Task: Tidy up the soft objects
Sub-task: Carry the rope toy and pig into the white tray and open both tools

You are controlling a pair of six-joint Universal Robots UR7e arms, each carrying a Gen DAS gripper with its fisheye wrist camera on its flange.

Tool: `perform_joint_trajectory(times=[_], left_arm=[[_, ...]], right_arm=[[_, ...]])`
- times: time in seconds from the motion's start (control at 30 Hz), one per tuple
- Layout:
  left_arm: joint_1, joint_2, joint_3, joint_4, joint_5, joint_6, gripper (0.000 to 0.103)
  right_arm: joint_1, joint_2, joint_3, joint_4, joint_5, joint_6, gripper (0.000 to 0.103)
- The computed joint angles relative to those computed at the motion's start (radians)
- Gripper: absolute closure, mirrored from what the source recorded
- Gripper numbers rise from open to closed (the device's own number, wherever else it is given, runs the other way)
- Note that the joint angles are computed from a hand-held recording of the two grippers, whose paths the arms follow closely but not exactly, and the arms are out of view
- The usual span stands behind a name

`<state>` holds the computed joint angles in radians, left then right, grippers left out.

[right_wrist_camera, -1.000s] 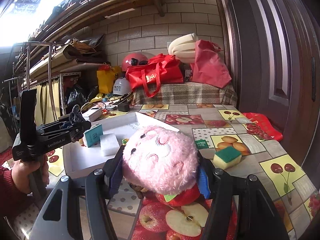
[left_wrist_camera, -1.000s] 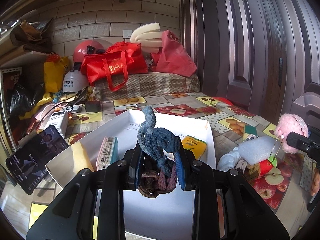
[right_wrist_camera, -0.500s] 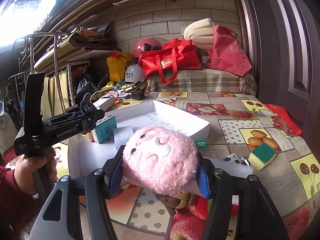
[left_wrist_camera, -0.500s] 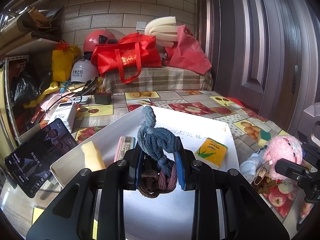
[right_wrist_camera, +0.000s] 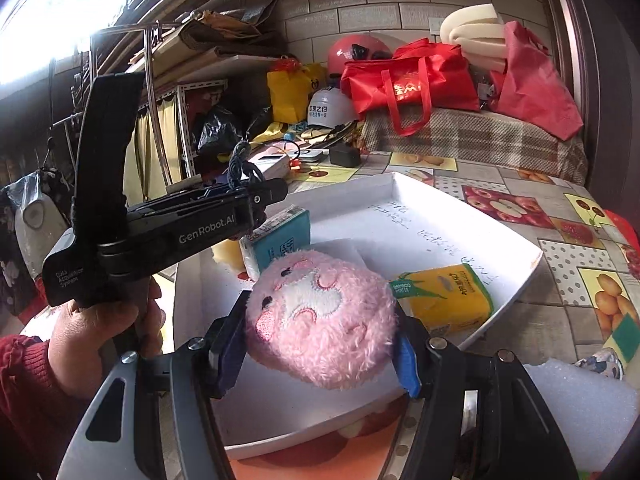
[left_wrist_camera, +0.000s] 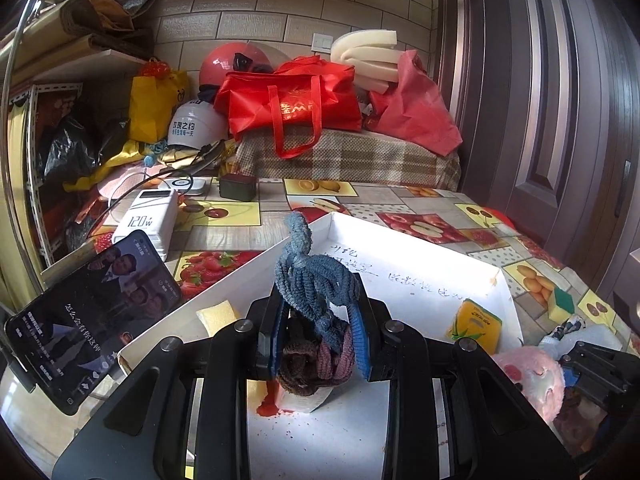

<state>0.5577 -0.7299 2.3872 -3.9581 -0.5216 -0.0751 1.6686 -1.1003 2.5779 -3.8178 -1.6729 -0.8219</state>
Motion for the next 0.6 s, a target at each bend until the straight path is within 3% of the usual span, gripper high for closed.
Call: perform_joint_trajectory(times=[0.2,0.47,0.57,0.6], left_arm=[[0.005,-0.004,0.001,-0.009,-0.01,0.002,0.076],[0.01,-0.011,0.001,0.014,-0.014,-0.015,0.076],[0.007,-0.009,-0.003,0.032,-0.005,-0.021,0.075],[0.005,-0.007,-0.005,0.034,0.0,-0.022,0.07]], right_arm=[[0.037,0.025,-0.096,0.191,-0.137,0.094,0.042],[0.062,0.103,-0.175,0.063,-0.267,0.193,0.041],[0.061,0.107,-0.169,0.011,-0.257,0.199,0.041],[0.061,0.107,-0.16,-0.014,-0.246,0.19,0.039]])
